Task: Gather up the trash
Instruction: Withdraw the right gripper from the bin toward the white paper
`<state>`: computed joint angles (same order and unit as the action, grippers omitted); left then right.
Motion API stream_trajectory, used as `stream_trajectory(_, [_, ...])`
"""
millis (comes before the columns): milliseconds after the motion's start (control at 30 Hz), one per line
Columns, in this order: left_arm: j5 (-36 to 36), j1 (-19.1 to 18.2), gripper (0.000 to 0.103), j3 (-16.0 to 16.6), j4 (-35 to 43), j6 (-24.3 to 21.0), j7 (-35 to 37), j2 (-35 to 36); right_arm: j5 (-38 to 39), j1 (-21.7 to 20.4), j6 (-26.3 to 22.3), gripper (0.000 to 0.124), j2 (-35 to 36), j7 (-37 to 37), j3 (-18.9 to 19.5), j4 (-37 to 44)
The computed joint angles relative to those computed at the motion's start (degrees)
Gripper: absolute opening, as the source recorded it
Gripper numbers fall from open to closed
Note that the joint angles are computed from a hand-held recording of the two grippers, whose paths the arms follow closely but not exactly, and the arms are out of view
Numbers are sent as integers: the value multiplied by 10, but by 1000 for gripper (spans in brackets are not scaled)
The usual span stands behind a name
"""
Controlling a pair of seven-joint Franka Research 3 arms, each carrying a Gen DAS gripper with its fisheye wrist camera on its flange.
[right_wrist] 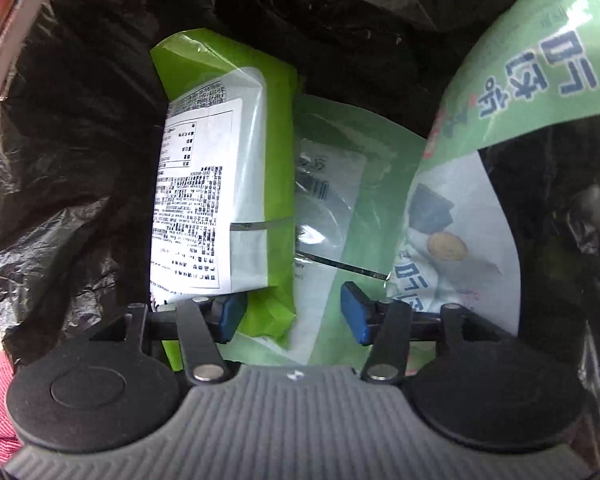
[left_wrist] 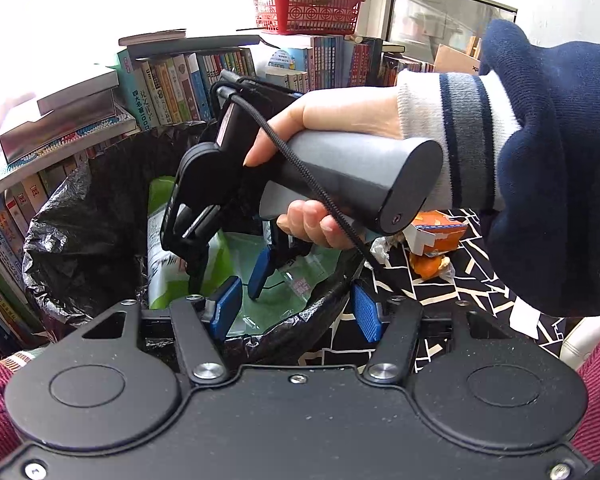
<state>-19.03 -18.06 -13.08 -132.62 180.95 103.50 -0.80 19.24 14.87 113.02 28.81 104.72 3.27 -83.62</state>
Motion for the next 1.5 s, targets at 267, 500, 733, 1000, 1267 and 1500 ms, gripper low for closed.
stream_trajectory(267, [-3,0,57,0,0,0,1,0,41,-10,54,75,-91,-58,10,-88])
stream_trajectory(500, [54,8,59,0,-2,1,-51,0,107,-18,126,80,-191,-115,10,-181])
stream_trajectory(733, [124,16,59,-1,-3,3,-115,1,190,-28,241,84,-279,-208,-4,-302])
stream_trajectory(1000, [170,22,60,0,-3,3,-155,2,230,-28,399,89,-372,-234,-20,-426])
stream_trajectory(1267, [219,29,60,0,-3,4,-195,3,56,-97,488,89,-413,-29,-11,-530])
stream_trajectory(1500, [238,31,61,0,-3,4,-210,4,-246,-220,407,89,-426,243,37,-573])
